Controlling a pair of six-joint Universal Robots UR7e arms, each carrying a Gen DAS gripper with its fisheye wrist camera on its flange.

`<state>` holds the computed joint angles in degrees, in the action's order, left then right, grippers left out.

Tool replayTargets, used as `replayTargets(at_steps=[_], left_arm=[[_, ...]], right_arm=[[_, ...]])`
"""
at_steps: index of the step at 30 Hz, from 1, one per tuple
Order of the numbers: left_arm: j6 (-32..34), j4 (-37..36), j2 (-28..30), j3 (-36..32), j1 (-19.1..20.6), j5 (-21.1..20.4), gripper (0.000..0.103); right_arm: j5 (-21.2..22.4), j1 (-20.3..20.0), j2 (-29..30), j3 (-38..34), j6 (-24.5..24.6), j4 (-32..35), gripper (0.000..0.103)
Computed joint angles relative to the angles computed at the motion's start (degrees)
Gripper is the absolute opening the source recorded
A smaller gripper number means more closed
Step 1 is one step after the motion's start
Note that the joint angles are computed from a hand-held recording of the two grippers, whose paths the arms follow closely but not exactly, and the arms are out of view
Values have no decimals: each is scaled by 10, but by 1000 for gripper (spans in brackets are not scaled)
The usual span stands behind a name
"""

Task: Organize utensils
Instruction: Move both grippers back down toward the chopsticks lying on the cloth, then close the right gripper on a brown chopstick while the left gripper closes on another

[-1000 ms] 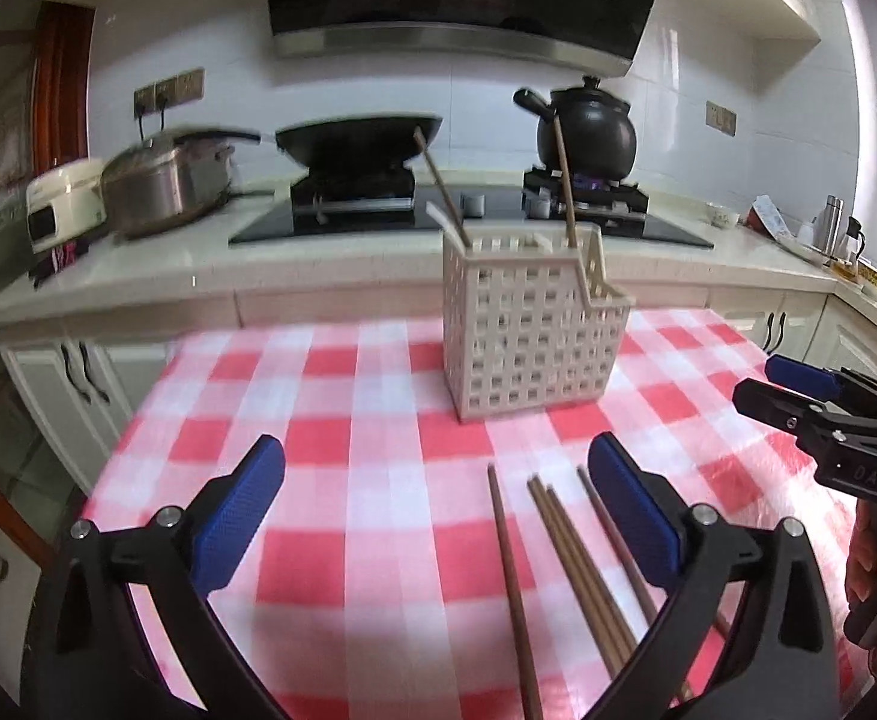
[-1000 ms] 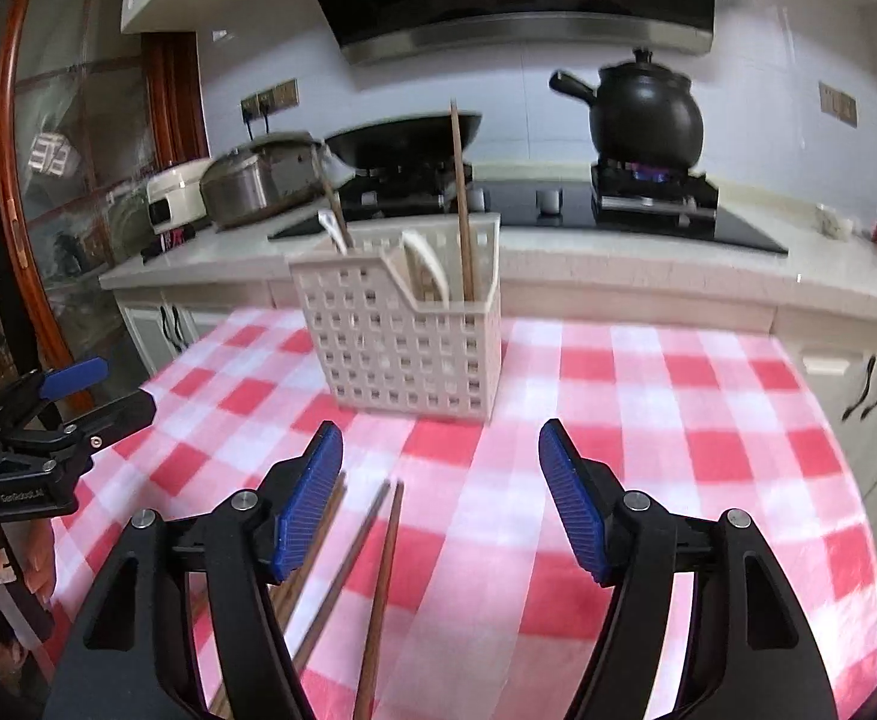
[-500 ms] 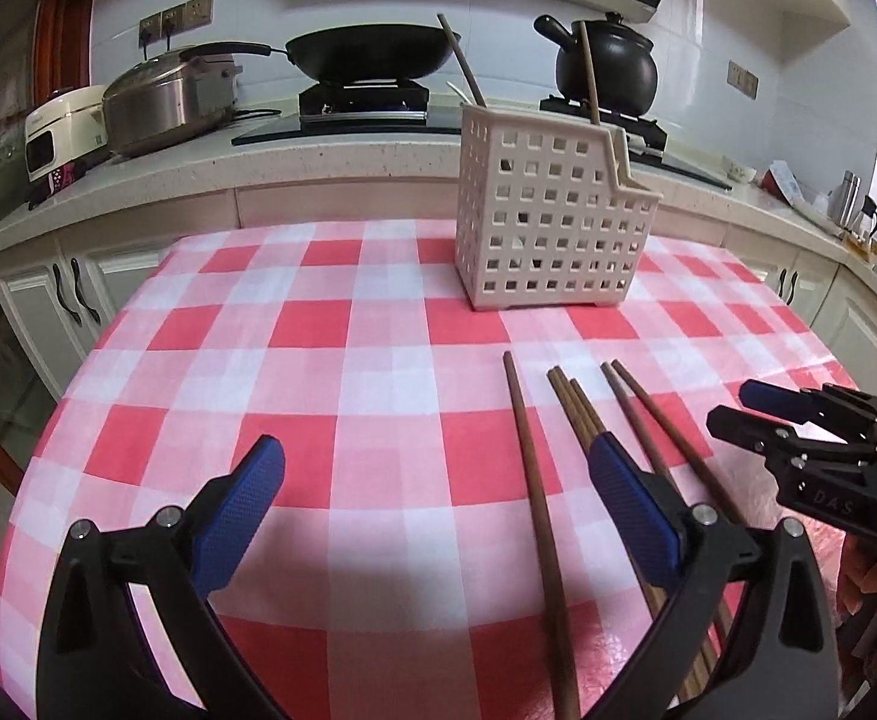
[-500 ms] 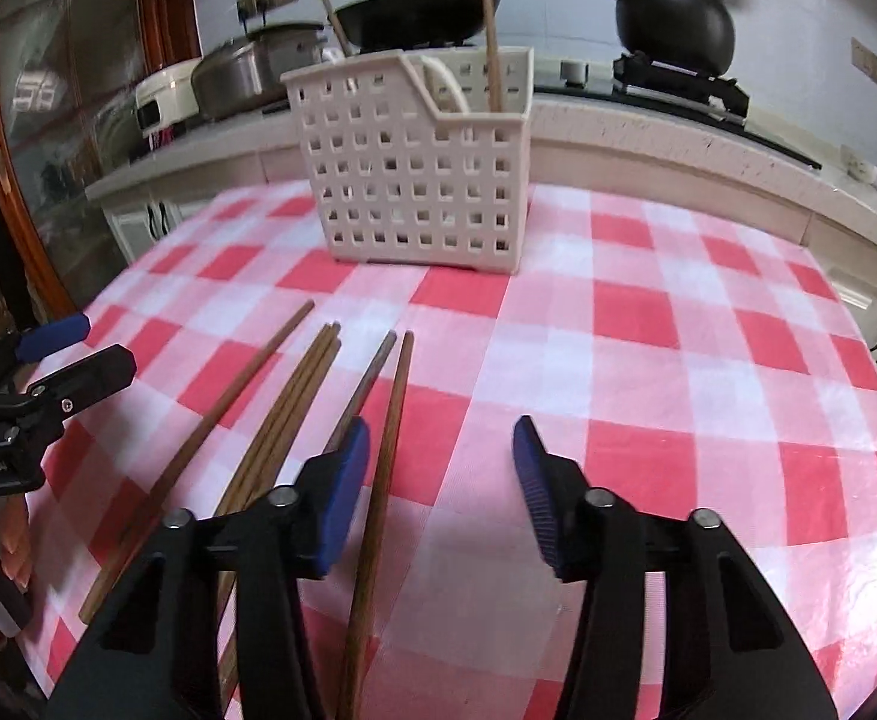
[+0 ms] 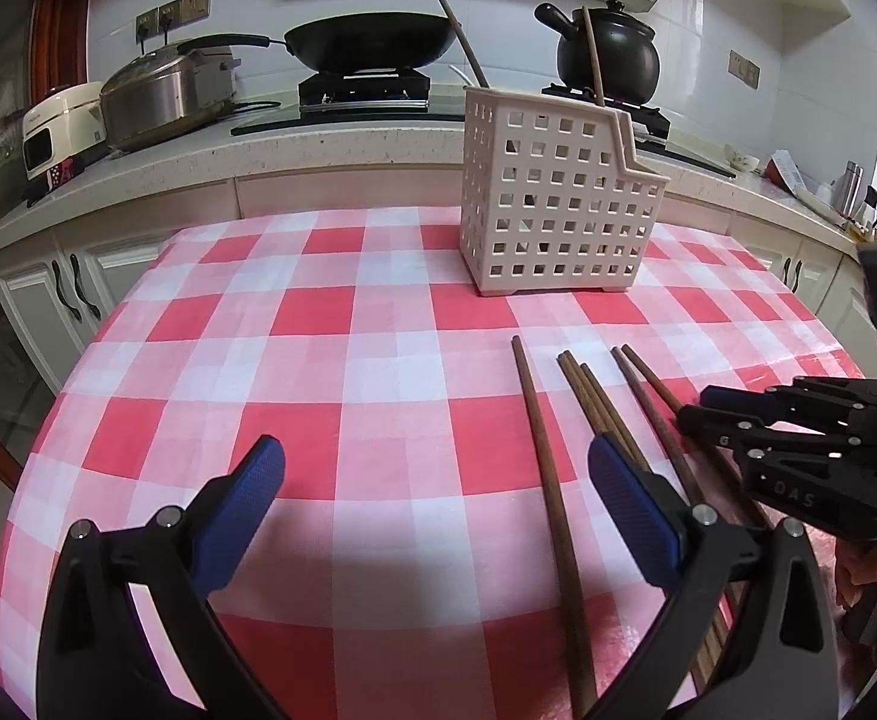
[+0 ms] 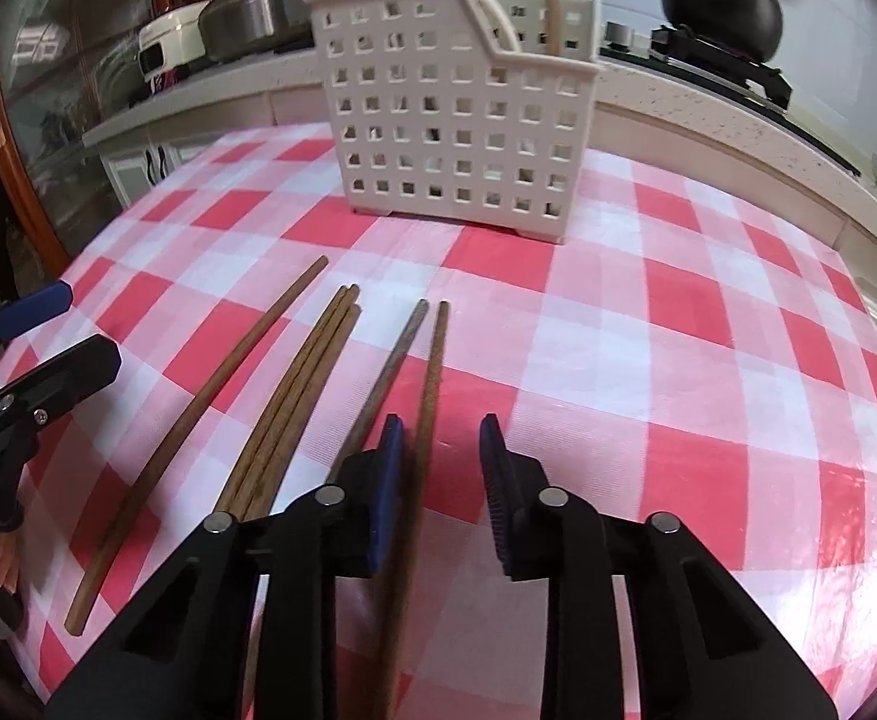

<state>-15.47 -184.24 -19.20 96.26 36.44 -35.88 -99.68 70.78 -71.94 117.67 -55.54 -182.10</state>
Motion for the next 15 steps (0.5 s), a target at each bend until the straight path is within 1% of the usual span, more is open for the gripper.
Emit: replayTargets(at_steps=[5,7,11,13,15], left_arm=[[-6,11,-2,0,3,-7,98],[-11,20,-3,-2,4,-13,98],[-20,57,-1,-16,8,-24,97],[-25,89,3,-31,11,-29,91],[-30,123,8,-48,13,-35,79]], right_arm=[[-29,15,19,-5,-16,-28,15],[-29,15,20,-3,-24,-30,9],[-20,11,17,1,-26,-33,8],[-17,8,14,1,-22,-32,7],[-10,3,9,0,-17,-24,7]])
